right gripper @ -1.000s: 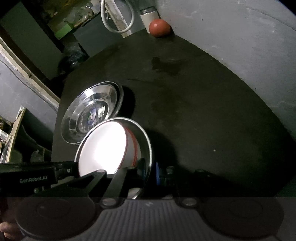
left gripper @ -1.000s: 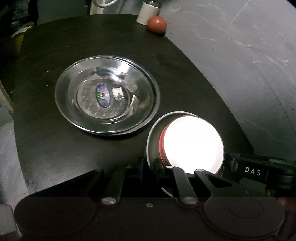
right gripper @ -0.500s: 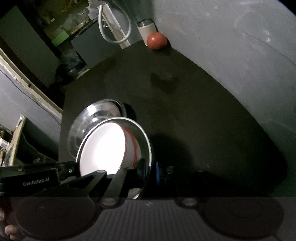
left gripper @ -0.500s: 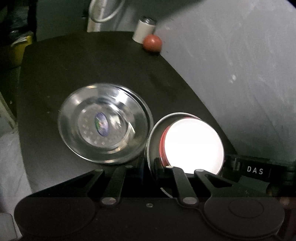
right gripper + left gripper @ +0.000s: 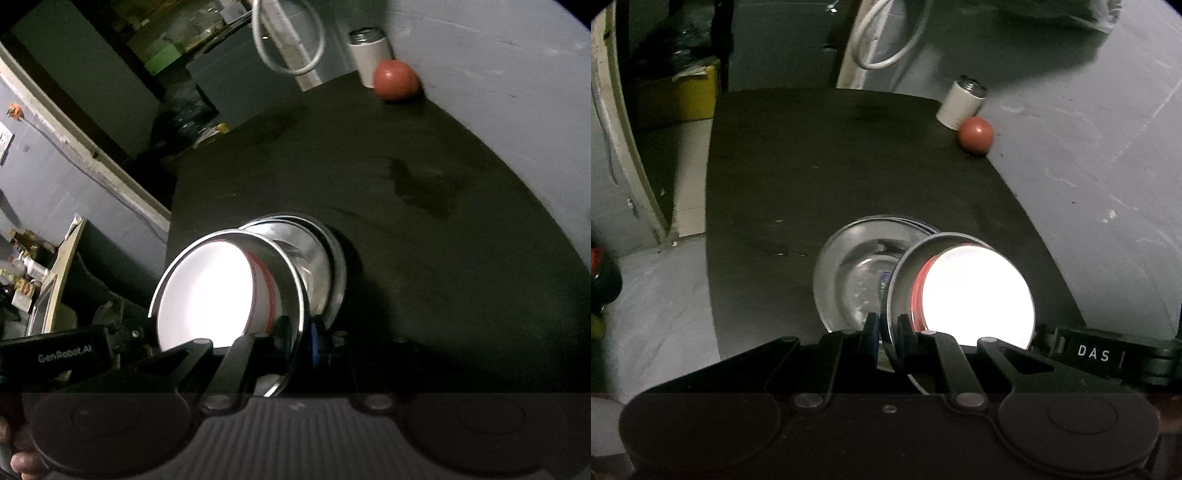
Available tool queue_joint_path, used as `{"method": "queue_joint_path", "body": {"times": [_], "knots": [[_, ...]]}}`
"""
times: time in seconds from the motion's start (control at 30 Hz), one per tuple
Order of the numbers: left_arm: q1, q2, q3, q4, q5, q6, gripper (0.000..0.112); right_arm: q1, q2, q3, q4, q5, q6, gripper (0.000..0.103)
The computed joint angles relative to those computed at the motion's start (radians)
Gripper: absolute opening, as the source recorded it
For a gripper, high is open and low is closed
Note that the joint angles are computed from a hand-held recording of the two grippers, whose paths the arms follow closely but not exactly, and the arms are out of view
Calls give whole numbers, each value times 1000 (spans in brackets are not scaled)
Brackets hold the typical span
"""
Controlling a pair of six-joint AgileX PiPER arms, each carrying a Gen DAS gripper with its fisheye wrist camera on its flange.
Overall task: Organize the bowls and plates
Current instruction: 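Lift the steel bowl with both grippers and carry it over the plate stack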
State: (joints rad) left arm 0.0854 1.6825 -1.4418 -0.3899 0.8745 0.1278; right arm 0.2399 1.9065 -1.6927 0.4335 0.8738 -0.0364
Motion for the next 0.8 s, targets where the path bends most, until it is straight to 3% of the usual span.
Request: {"method": "queue_joint_path", "body": {"times": [0.37,0.8], "knots": [[39,53,-41,-21,6,14,9,34,110,-157,-39,63,48,11],[59,88,-67,-14,13,25,9,54,162,-225,-52,78,76,11]]}}
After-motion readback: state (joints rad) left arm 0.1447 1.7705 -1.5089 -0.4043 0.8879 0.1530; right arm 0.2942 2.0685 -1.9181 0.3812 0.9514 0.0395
